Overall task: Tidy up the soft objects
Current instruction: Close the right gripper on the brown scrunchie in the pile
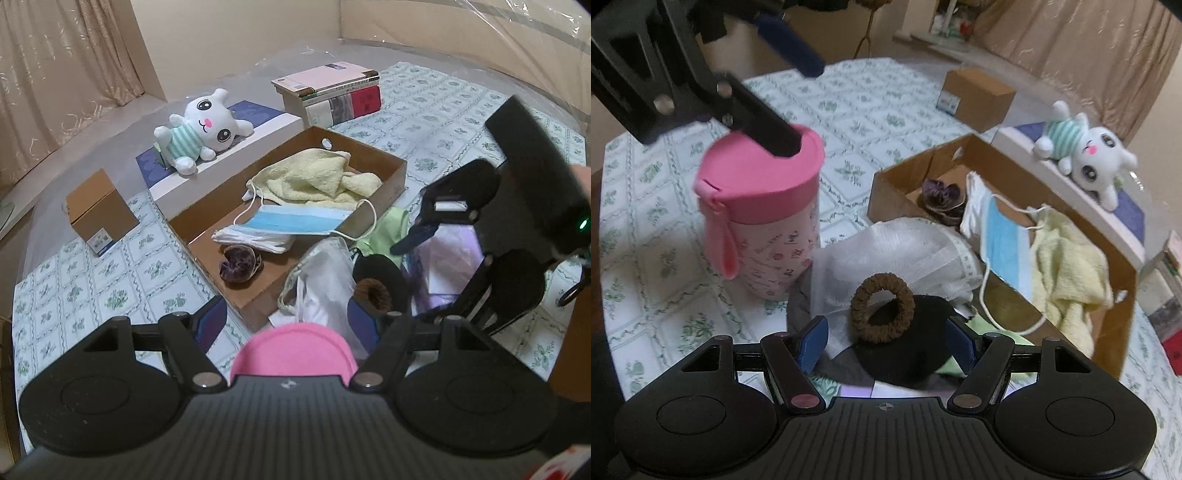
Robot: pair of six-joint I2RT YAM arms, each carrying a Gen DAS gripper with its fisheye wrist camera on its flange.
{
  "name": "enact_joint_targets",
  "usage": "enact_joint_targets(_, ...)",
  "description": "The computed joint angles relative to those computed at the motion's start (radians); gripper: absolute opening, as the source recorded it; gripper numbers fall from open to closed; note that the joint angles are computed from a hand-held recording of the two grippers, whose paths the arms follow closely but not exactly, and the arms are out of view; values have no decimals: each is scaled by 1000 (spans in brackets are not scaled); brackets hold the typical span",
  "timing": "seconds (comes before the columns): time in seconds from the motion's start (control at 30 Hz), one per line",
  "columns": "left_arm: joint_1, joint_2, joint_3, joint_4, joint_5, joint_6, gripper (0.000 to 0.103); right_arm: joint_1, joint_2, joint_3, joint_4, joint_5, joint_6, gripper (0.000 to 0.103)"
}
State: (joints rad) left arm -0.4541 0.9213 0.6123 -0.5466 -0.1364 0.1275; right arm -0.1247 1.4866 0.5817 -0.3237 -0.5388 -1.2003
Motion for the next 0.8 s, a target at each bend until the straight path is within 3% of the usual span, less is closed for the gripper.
enact_joint_targets(0.23, 43, 86, 12, 57, 37, 45, 69, 92, 133, 56, 79, 57, 66, 68)
enact_joint_targets(0.53, 61, 144, 18, 87, 57, 55, 69, 96, 136, 71, 53, 53, 94, 21)
enact_joint_targets(0.8, 47, 271, 123, 41, 84, 64, 69, -6, 15, 102, -78, -17, 94, 18)
